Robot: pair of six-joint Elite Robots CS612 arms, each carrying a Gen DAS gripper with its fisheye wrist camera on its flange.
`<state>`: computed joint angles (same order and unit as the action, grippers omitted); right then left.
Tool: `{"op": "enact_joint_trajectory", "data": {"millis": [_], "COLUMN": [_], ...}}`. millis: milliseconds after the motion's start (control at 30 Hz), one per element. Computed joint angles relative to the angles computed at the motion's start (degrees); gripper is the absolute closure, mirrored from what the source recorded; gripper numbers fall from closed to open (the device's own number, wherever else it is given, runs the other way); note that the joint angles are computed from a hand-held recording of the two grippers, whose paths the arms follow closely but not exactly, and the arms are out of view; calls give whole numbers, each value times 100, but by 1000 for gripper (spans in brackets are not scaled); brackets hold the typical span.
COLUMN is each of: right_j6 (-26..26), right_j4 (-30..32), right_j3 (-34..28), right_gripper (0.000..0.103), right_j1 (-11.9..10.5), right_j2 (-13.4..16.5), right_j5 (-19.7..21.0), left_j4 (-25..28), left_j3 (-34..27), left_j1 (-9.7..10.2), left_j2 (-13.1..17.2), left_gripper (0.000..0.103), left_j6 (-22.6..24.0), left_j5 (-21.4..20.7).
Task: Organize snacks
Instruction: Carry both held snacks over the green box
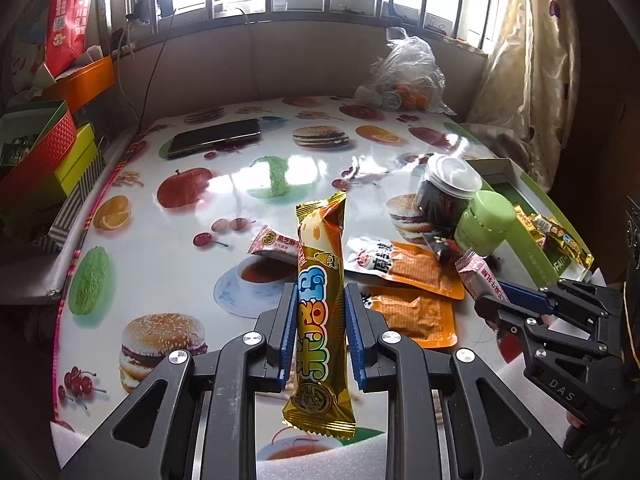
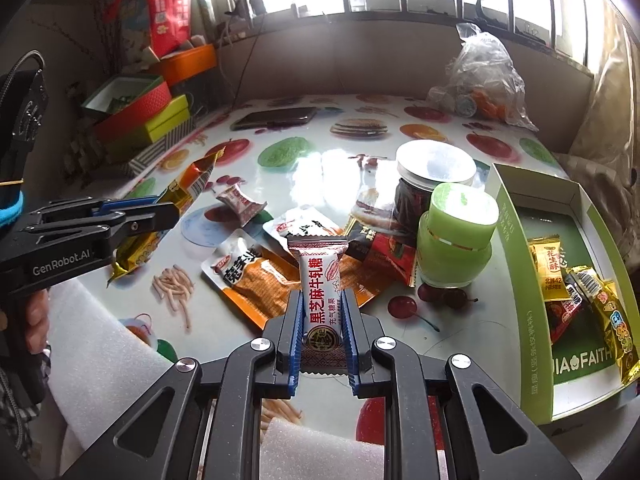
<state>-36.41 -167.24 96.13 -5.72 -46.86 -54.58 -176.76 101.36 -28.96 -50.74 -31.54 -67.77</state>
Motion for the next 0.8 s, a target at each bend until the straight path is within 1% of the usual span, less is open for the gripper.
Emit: {"op": "enact_joint_trajectory", "data": {"millis": [367, 600, 800], "right_j6": [293, 567, 829], "right_j4": [-279, -510, -696], "right_j3": [92, 113, 100], "right_gripper": [86, 86, 86], "right_j1": [-159, -283, -384], "right_j2": [-113, -160, -182], "right_j5": [172, 200, 120], "left_j4": [-94, -224, -220], "left_j3": [-175, -367, -587], "left_j1": [-109, -148, -175], "left_j2": [13, 68, 149], "left_gripper": [79, 79, 79], "left_j6": [162, 361, 477], "left_j5": [-34, -238, -403]}}
